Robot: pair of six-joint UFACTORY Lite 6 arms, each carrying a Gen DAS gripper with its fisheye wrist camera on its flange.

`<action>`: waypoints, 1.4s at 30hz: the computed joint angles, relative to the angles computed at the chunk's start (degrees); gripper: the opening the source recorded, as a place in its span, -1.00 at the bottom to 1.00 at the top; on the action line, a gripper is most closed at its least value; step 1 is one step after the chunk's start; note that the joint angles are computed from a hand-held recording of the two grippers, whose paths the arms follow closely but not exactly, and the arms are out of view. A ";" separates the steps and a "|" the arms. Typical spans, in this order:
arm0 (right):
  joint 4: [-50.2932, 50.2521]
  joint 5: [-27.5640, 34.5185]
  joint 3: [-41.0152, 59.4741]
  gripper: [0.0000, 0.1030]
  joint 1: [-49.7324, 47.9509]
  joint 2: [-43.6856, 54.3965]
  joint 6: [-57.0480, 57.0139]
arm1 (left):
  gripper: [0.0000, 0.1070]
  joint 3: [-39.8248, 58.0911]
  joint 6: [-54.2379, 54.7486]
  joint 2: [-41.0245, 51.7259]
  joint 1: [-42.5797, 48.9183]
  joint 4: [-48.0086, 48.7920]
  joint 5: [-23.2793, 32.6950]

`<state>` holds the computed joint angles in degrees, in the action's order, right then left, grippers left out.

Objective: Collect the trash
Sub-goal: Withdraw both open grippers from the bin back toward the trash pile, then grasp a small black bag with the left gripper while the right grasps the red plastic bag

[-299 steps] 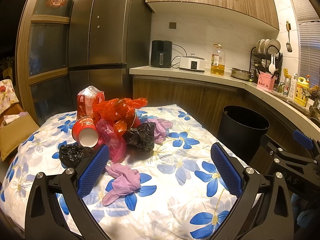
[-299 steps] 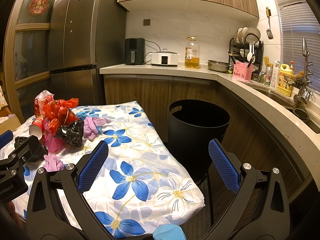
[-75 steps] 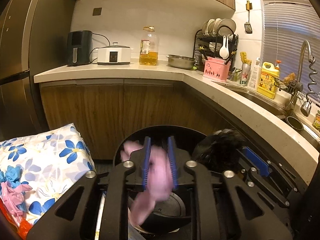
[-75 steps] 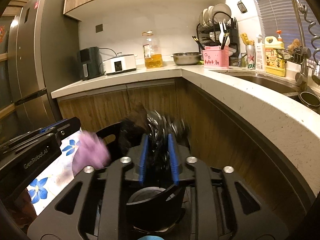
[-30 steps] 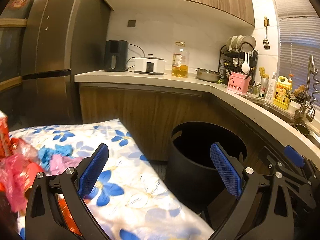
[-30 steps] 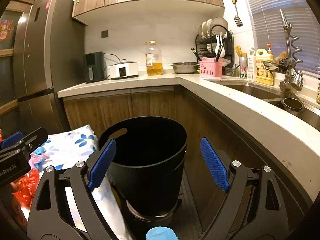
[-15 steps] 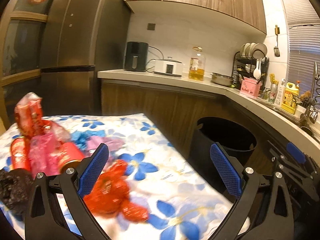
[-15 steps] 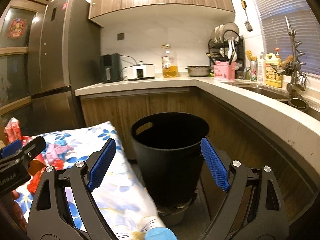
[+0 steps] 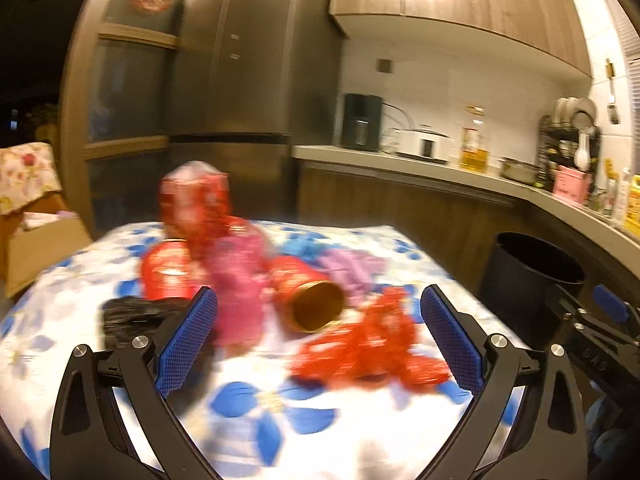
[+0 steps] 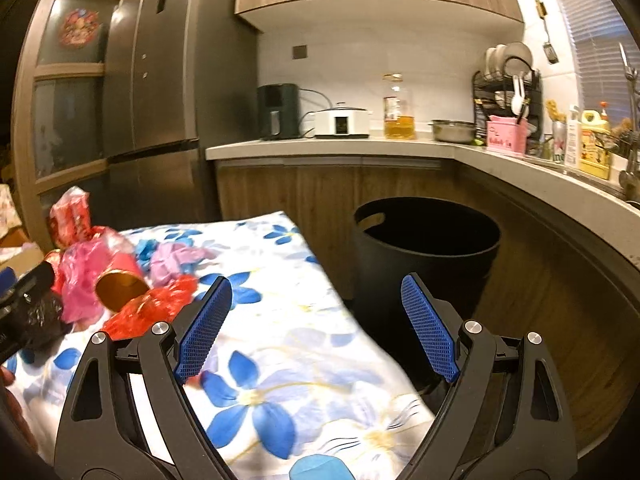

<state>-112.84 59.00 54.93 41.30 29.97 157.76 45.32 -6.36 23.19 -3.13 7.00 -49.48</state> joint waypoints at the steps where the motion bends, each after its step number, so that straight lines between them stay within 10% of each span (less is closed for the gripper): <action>1: -0.28 -0.25 0.46 0.66 0.09 0.45 0.06 | 0.82 -0.31 0.58 -0.13 0.91 -0.71 -0.34; 21: -2.45 -5.59 21.71 0.66 3.67 17.63 -3.88 | 0.64 8.33 -4.30 10.13 14.44 7.23 3.83; 35: 0.28 -14.11 40.44 0.66 2.69 29.08 -12.23 | -0.67 15.56 -11.97 15.82 18.18 19.26 10.44; 42: 3.16 -16.80 44.90 0.53 2.02 31.74 -15.30 | -0.77 8.08 -15.17 9.02 19.85 24.50 5.56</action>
<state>-109.69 42.19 99.83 43.31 61.71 142.45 53.40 -21.53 32.21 16.73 31.50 -43.92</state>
